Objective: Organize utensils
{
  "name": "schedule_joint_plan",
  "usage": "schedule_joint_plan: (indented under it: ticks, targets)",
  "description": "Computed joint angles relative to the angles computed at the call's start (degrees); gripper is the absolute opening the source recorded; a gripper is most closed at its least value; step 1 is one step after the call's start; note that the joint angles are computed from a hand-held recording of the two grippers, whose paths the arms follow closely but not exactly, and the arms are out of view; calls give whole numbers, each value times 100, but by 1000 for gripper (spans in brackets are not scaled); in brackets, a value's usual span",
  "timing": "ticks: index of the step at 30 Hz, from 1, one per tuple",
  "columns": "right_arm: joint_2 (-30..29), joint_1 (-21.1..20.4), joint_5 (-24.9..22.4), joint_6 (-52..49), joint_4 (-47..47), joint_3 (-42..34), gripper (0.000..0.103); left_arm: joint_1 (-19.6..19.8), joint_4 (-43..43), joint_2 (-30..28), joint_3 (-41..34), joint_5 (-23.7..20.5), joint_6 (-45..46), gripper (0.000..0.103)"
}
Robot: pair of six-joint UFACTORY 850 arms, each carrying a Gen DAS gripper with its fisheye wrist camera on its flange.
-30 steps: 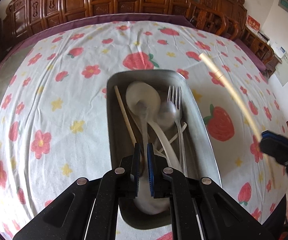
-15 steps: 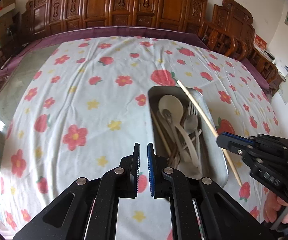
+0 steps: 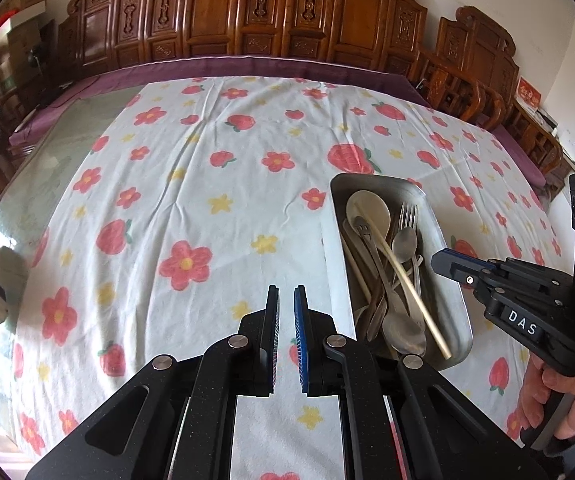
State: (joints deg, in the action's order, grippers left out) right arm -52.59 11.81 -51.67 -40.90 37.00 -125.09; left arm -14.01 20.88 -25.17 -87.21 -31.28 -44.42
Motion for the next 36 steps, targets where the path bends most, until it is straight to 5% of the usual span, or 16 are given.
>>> schedule_joint_plan:
  ticks: [13, 16, 18, 20, 24, 28, 36]
  targets:
    - [1424, -403, 567, -1553, 806, 1832, 10, -407, 1054, 521, 388, 8, -1253, 8]
    - [1753, -533, 660, -1922, 1036, 2222, 11, -555, 1444, 654, 504, 3, -1689, 28]
    - [1962, -623, 744, -2133, 1174, 2474, 15, -650, 1632, 712, 549, -38, -1901, 29]
    - [2177, -732, 782, -2346, 1352, 2734, 21, -762, 1785, 775, 599, -59, -2054, 34]
    - [2554, -951, 873, -2739, 1648, 3212, 30, -1019, 2272, 851, 660, -212, -2513, 67]
    - [2865, -1135, 1092, -2981, 1835, 3621, 62, -1281, 2700, 868, 674, -430, -2953, 89]
    - [3375, -1570, 1443, -3366, 2241, 4218, 96, -1751, 3027, 690, 385, -892, -3217, 95]
